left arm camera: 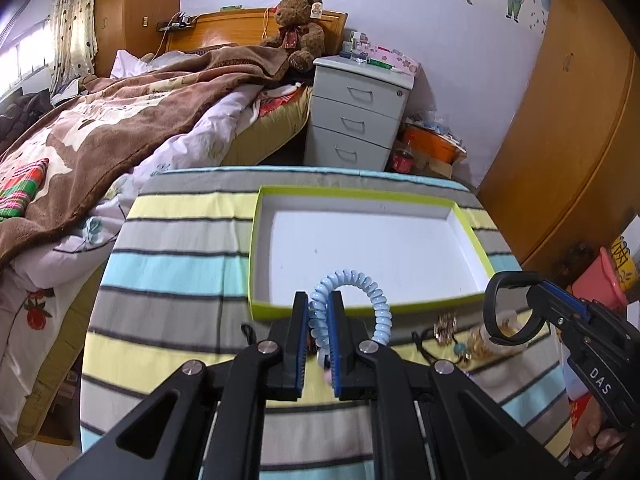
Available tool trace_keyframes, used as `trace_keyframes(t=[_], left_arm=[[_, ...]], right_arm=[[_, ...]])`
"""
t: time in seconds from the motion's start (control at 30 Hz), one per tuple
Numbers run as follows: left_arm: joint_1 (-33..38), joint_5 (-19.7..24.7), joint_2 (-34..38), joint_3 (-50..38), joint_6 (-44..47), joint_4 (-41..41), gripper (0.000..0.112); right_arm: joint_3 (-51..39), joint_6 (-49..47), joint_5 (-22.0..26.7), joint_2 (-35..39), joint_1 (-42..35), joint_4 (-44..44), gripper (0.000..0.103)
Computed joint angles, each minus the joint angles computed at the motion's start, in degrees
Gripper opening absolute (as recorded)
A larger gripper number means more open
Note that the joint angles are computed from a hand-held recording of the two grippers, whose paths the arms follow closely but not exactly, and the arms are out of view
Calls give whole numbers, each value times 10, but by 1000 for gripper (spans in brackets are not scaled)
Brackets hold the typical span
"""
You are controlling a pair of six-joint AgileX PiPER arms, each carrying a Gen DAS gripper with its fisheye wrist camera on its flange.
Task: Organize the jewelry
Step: 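Carry the black band and blue hair tie with both tools into the green box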
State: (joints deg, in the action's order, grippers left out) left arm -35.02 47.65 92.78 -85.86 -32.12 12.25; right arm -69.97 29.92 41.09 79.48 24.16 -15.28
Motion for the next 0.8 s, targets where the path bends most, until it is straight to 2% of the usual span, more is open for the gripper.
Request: trace_keyframes(t=[0.3,0.6,0.8], left_arm=[[43,4,68,-83,48,-50,10],[69,25,155,-175,83,-88,10],[76,45,210,-234,97,-98,10]], right_arm=[[-102,-66,22,95,-48,41,16],[-212,-121,65,205,-87,68,16],[-249,-146,80,250,-106,92,16]])
